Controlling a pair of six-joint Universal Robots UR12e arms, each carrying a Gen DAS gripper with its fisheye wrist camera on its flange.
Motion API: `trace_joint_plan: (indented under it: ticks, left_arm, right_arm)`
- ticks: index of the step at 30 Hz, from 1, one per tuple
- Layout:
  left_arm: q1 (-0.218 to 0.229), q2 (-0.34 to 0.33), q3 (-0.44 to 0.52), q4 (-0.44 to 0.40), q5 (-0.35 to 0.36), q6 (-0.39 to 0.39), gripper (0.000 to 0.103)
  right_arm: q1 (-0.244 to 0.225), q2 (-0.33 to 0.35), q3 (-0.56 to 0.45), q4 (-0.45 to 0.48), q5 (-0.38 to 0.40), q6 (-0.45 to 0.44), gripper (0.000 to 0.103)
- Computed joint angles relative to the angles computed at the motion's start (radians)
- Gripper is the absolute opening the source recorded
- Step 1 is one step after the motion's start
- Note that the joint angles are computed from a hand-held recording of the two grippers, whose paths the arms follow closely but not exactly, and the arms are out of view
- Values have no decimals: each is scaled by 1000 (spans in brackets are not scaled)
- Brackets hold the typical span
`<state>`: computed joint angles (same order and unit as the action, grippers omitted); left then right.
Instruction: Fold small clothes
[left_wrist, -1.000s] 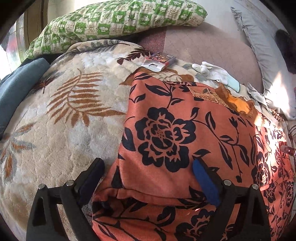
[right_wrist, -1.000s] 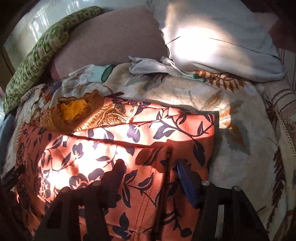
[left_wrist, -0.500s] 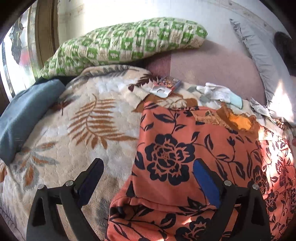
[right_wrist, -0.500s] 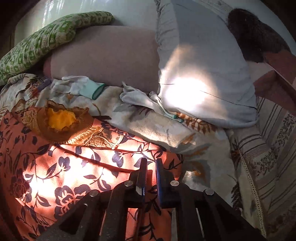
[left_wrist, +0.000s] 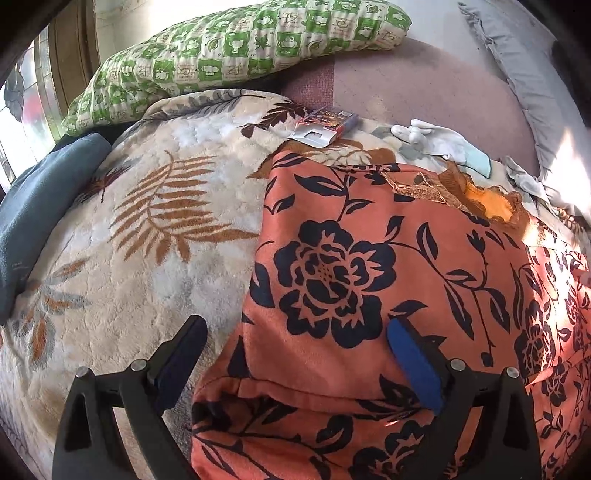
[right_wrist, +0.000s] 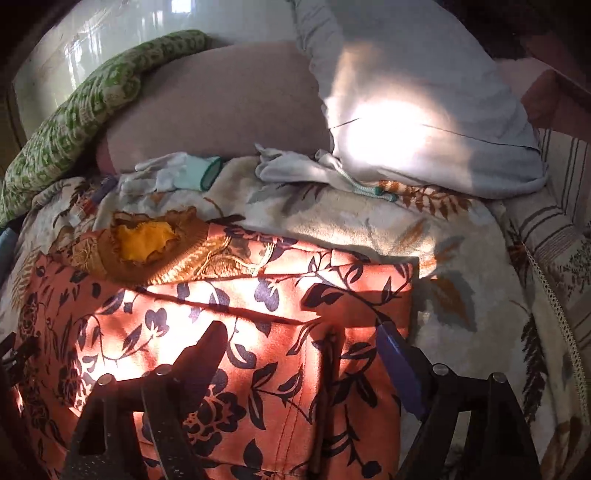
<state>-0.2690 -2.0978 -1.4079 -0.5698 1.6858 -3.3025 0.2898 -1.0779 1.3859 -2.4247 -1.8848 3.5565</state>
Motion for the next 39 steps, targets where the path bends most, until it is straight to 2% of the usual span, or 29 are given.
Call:
trace_joint_plan:
  ticks: [1, 2, 7, 15, 21, 25, 27, 28, 29, 31, 33, 34, 35, 37, 39]
  left_arm:
    - [1, 1, -1, 0, -3, -1, 99]
    - [1, 1, -1, -1, -6, -1, 99]
    - [2, 0, 0, -3, -8, -2, 99]
    - [3, 0, 2, -7, -10, -2, 99]
    - [2, 0, 1, -6, -6, 1, 99]
    - [0, -1, 1, -3, 1, 6, 99]
    - [0, -1, 0, -1, -1, 8, 99]
    - [1, 0, 0, -2, -4, 8, 99]
    - [2, 0, -1, -2, -6, 8, 99]
    - [2, -1, 3, -8, -6, 7, 99]
    - [0, -1, 5, -8, -1, 12, 99]
    - [1, 2, 3, -3, -3, 14, 99]
    - [1, 7, -1, 2, -9, 18, 99]
    - [3, 25, -17, 28, -18, 22, 99]
    - [4, 55, -55, 104, -20, 22, 99]
  right_arm:
    - [4, 17, -26, 73, -8, -15, 42]
    - [10, 33, -42, 120, -35, -31, 41]
    - [30, 55, -77, 155, -149, -45, 32]
    - [31, 44, -68, 146, -197, -69, 28]
    - [12, 4, -25, 22, -105, 16, 29]
    - [9, -7, -2, -55, 9, -5, 29]
    - [-5, 23, -34, 46, 72, -27, 33]
    - [-22, 38, -29, 71, 123, 0, 33]
    - [-30, 31, -23, 54, 139, 43, 33]
    - [-30, 17, -14, 24, 123, 108, 33]
    - [-9, 4, -9, 1, 32, 88, 33]
    - [-3, -11, 4, -17, 22, 78, 35]
    - [1, -31, 25, -41, 30, 81, 38]
    - [12, -77, 77, -84, 29, 100, 72]
    - [21, -128, 132, -108, 38, 118, 74]
